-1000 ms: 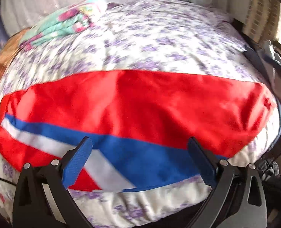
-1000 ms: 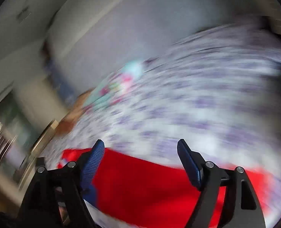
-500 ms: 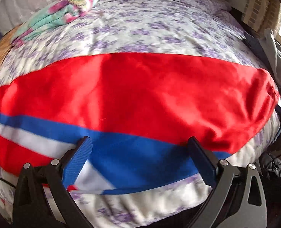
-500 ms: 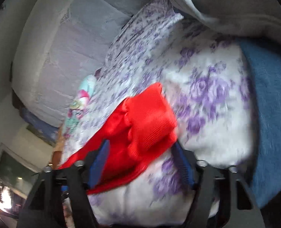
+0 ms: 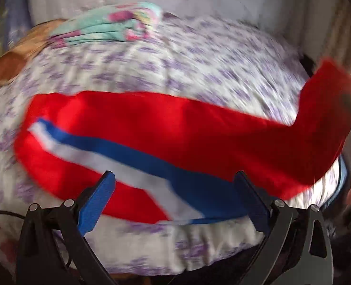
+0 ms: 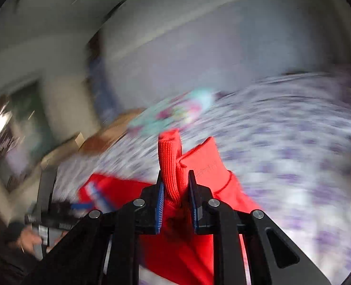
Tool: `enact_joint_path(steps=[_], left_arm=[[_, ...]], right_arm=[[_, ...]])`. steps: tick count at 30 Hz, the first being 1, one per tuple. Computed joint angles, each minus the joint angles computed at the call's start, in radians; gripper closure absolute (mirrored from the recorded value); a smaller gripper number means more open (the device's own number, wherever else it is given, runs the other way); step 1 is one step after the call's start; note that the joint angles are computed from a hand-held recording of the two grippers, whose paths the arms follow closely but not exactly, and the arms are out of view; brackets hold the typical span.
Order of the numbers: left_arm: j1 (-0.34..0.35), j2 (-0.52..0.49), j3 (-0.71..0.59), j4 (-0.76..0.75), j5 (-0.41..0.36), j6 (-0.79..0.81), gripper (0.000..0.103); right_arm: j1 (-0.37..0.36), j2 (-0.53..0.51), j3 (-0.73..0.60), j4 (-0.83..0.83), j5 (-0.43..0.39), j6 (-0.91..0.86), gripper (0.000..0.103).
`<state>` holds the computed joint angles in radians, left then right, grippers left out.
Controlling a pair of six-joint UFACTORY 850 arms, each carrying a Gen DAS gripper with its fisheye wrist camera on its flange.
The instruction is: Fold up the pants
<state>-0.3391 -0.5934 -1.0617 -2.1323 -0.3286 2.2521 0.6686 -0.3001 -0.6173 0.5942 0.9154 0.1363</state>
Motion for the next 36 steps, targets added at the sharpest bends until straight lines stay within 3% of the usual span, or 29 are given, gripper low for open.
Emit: enact_joint_path(steps=[1,3,4,5,6,9,11,14,19,20,22,24,27,31,34,36], left_arm=[[0.017,0.001,-0.002,-0.007,0.007,-0.019,0.005],[0.044,-0.007,-0.012,0.026,0.02,-0.096,0.005],[0.059,-0.014,-0.021,0.086,0.023,-0.173,0.005],[0.078,-0.027,-0.034,0.173,0.024,-0.278,0.005],[0.091,-0.032,-0.039,0.228,0.02,-0.341,0.005],[0.116,-0.035,-0.033,0.228,0.023,-0.338,0.005],[0.127,-0.042,-0.036,0.236,0.021,-0.347,0.005],[0.135,-0.049,-0.042,0.245,0.008,-0.362,0.005],[0.122,-0.049,-0.039,0.264,-0.013,-0.367,0.005],[0.116,-0.048,-0.035,0.254,-0.006,-0.351,0.005],[0.106,-0.047,-0.03,0.247,0.008,-0.331,0.005],[0.106,-0.048,-0.027,0.26,0.009,-0.337,0.005],[0.112,-0.047,-0.025,0.26,0.005,-0.344,0.005],[0.129,-0.044,-0.023,0.266,-0.014,-0.368,0.005],[0.131,-0.041,-0.02,0.253,-0.011,-0.36,0.005],[0.131,-0.041,-0.016,0.246,-0.011,-0.355,0.005]], right_arm=[[-0.007,-0.057,-0.088,-0.03,-0.105,-0.045,0.084],[-0.026,-0.23,-0.282,-0.112,-0.314,-0.098,0.073],[-0.034,-0.305,-0.356,-0.136,-0.403,-0.11,0.063],[-0.03,-0.341,-0.389,-0.118,-0.451,-0.139,0.061],[-0.013,-0.335,-0.39,-0.061,-0.456,-0.21,0.059],[0.026,-0.239,-0.269,-0.091,-0.308,-0.207,0.057],[0.038,-0.174,-0.202,-0.059,-0.258,-0.256,0.057],[0.022,-0.142,-0.197,0.028,-0.31,-0.374,0.057],[0.004,-0.218,-0.295,0.134,-0.44,-0.563,0.06],[0.01,-0.241,-0.318,0.222,-0.459,-0.653,0.062],[-0.002,-0.29,-0.355,0.291,-0.495,-0.707,0.078],[-0.02,-0.279,-0.347,0.193,-0.535,-0.597,0.091],[-0.031,-0.223,-0.282,-0.013,-0.467,-0.371,0.094],[-0.03,-0.127,-0.223,-0.193,-0.383,-0.205,0.094],[-0.015,-0.144,-0.267,-0.277,-0.422,-0.175,0.095],[0.005,-0.221,-0.34,-0.248,-0.493,-0.243,0.095]])
